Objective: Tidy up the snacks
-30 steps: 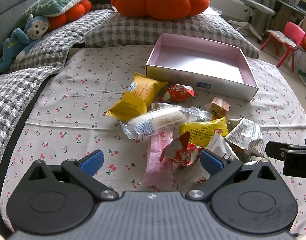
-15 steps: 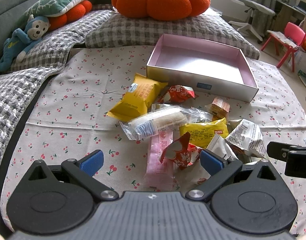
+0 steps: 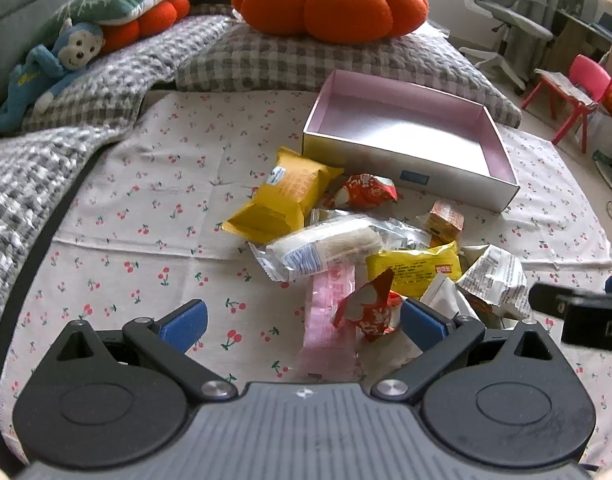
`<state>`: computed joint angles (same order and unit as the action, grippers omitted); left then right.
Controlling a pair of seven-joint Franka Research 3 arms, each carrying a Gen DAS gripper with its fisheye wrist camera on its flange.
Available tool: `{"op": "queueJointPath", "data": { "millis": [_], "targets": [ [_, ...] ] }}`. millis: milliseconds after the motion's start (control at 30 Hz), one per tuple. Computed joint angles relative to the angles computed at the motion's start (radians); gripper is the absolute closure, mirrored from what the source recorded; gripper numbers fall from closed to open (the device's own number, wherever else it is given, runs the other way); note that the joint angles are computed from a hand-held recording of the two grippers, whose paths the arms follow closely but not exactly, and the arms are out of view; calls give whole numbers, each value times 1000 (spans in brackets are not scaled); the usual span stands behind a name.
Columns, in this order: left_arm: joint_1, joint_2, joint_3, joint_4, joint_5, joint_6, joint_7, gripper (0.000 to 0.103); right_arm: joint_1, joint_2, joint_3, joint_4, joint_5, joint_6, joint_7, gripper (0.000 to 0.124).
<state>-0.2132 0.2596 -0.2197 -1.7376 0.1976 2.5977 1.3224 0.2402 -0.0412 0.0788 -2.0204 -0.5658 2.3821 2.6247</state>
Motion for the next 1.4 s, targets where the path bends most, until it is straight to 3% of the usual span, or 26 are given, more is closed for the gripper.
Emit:
{"op": "queueJointPath", "data": {
  "millis": [167,467,600,733,833,1033,1167,1300,1400],
  "targets": [
    [-2,13,8,16,11,-1,-13,0,3,14,1,21,-48,-9,56,21],
    [-4,18,21,7,87,28,-9,0,1,15,-7,6,-112,81,68,21],
    [5,20,16,0,90,84,12,0,-3,13,-9,-8,-157,116,102,21],
    [13,32,5,0,84,125,77,0,-9,13,-14,-23,-172,177,46,21],
    [31,38,-14,-16,44,160,129,0,-16,19,-23,-38,-110,227,-38,21],
    [125,55,-121,-27,-214,169,387,1,-35,11,-40,-99,146,351,-240,21],
    [132,61,-130,-30,-287,188,471,2,-46,4,-50,-137,349,409,-384,21],
    [156,80,-154,-5,-374,136,563,11,-43,0,-55,-165,619,426,-571,21],
    [166,90,-159,10,-426,88,629,18,-50,2,-49,-174,645,423,-611,21]
  ]
}}
